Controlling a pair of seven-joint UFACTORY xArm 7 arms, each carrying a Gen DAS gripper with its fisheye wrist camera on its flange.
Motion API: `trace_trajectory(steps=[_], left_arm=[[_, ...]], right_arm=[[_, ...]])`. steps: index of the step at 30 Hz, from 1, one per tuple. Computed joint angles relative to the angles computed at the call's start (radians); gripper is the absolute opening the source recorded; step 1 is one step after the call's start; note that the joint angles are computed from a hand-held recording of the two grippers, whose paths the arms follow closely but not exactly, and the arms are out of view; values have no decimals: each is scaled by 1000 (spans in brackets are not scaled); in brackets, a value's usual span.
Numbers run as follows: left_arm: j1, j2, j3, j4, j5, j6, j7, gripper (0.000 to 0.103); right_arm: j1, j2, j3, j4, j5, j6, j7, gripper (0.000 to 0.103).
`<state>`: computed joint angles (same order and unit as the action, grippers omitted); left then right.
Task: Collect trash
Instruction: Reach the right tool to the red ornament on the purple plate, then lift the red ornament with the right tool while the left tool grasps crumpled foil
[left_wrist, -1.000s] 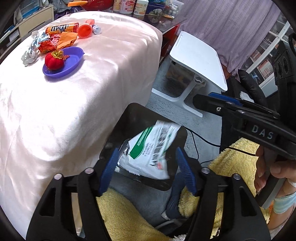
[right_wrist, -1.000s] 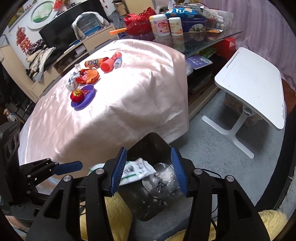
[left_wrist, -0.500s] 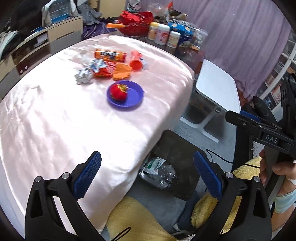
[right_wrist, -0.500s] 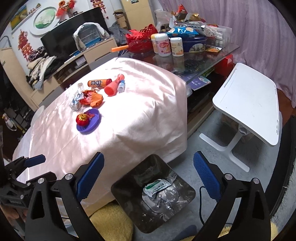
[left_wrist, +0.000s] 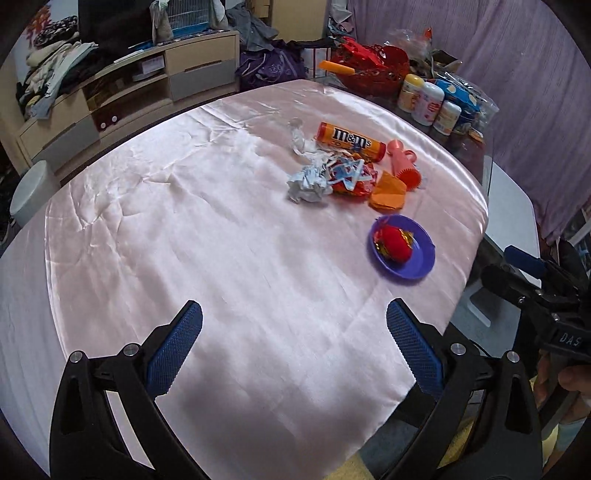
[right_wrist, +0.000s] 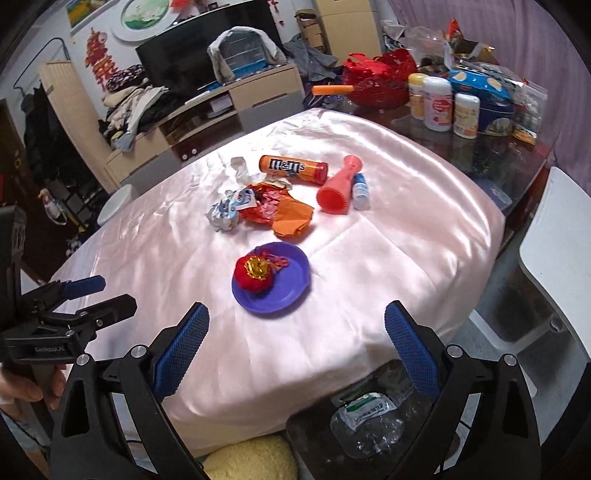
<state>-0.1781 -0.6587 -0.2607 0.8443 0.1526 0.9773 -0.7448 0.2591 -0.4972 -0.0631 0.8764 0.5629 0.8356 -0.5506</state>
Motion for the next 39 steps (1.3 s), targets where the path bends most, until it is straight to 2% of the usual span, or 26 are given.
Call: trace_trajectory(steps=[1, 4, 8, 12, 15, 20, 23, 28, 31, 33, 35, 37, 39], left_arm=[[4, 5, 9, 0, 1, -6, 6, 95], [16, 25, 31, 5, 5, -21, 29, 95], [32, 78, 52, 27, 12, -52, 64, 95], [39, 147, 76, 55, 3, -100, 97, 95], [42, 199, 91, 78, -5, -139, 121, 95], [43, 306, 108, 132, -13, -194, 153, 93], [37, 363, 123, 158, -29, -207, 182, 82], [30, 436, 137, 194, -42, -208, 219, 75], [28, 454, 139, 198, -32, -226, 228, 67], [28, 459, 141, 203, -28, -231, 230, 57], [23, 460, 151, 207, -57, -235, 248, 37], [25, 449, 148, 205, -51, -232, 243, 30], [27, 427, 142, 199, -39, -226, 233, 28]], right_arm=[[15, 22, 4, 11, 14, 1, -6, 79], [41, 80, 14, 43, 58, 11, -24, 66], [44, 138, 43, 72, 76, 2, -24, 57], [29, 190, 74, 90, 33, -12, -11, 50], [18, 214, 88, 92, 12, -44, -14, 38], [7, 253, 87, 130, -3, -47, -30, 37], [-1, 254, 83, 141, 6, -44, -47, 37], [-7, 246, 72, 164, 49, -29, -75, 37], [-9, 248, 73, 178, 60, -25, -85, 37], [-11, 252, 74, 183, 64, -23, -86, 37], [-15, 254, 76, 187, 62, -22, -80, 37], [-18, 254, 76, 189, 62, -19, -77, 37], [-19, 244, 75, 186, 65, -17, -79, 37]])
